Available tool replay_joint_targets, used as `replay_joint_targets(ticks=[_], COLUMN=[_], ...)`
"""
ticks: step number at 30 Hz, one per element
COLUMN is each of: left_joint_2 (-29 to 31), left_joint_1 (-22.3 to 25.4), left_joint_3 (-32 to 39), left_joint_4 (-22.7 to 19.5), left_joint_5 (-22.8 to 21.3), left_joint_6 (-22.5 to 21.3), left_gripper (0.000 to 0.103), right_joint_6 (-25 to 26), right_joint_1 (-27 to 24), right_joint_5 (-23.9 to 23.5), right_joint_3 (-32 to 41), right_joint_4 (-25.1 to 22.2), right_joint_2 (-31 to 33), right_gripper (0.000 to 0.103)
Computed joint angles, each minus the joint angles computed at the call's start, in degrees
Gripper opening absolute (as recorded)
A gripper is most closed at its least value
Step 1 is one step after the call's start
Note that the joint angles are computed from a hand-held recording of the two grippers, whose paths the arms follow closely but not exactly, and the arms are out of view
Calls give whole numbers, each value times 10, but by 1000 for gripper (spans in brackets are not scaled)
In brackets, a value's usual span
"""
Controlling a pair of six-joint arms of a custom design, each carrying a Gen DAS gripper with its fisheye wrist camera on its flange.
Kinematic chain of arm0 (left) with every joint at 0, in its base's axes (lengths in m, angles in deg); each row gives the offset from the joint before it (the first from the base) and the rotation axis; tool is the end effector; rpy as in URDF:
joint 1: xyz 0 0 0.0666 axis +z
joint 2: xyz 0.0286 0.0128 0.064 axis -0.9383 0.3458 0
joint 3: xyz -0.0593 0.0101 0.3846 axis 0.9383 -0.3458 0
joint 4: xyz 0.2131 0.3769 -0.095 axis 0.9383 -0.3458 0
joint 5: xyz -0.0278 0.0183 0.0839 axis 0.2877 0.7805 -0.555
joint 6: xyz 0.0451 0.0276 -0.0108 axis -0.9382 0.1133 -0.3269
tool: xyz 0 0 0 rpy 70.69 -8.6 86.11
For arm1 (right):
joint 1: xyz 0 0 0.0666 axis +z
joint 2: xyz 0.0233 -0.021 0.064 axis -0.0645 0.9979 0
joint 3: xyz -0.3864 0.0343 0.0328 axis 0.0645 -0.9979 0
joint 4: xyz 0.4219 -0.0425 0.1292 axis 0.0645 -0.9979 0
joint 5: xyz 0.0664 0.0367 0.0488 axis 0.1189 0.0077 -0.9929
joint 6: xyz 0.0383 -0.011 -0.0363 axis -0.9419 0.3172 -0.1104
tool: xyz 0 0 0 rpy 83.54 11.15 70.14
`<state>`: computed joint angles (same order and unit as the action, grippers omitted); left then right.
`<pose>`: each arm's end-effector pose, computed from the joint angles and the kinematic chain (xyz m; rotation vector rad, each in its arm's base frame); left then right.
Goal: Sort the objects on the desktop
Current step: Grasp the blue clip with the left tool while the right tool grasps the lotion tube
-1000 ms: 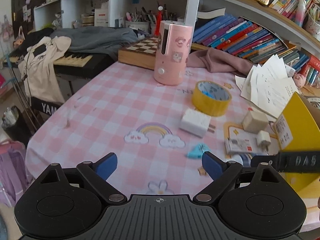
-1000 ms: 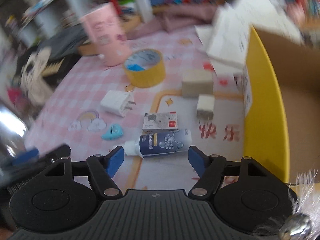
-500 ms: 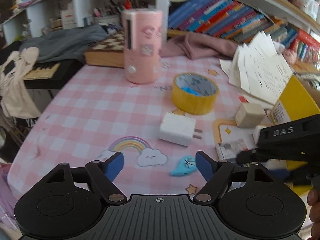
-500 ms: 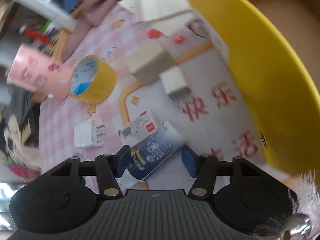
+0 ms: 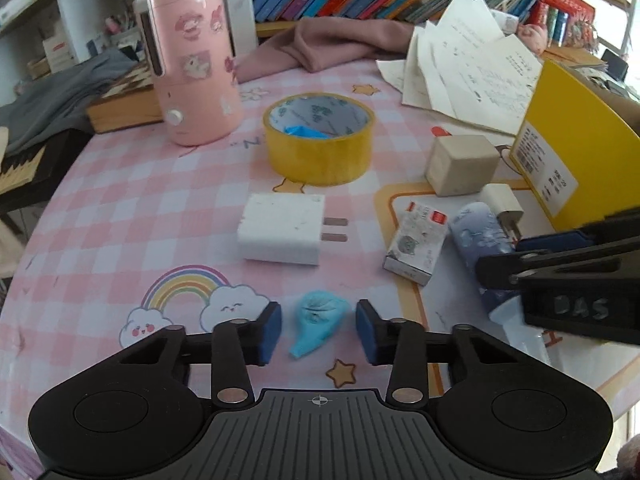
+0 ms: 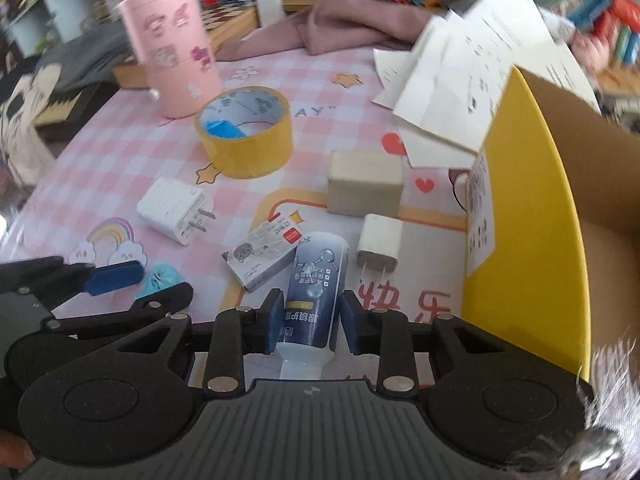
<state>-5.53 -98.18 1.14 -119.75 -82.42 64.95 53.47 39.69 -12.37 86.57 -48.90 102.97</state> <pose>0.4164 -0.2149 0.3769 0.0844 2.5068 0.0069 0.4657 0.4310 0.4097 -0.4017 2.5510 0.2123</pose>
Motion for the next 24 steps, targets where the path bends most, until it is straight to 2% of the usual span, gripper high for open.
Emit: replay_joint_targets(ticks=[2, 5, 9, 13, 24], left_joint_2=[-1, -7, -13, -33, -93], left_joint_1=[-2, -3, -1, -1, -18], left_joint_3=[-2, -8, -15, -23, -34], left_joint_4=[3, 12, 20, 33, 50], left_joint_5=[1, 1, 2, -1, -22], left_joint_6=[-4, -6, 6, 23, 50], left_gripper=[27, 27, 26, 26, 26], right_joint_6=[6, -5, 4, -6, -9], right_joint_1=[1, -2, -1, -2, 6], right_joint_5=[3, -3, 9, -1, -13], right_joint_3=[0, 8, -10, -24, -66], right_joint_4=[2, -14, 12, 23, 88], right_joint_2=[3, 17, 10, -4, -65], right_gripper=[33, 34, 31, 31, 31])
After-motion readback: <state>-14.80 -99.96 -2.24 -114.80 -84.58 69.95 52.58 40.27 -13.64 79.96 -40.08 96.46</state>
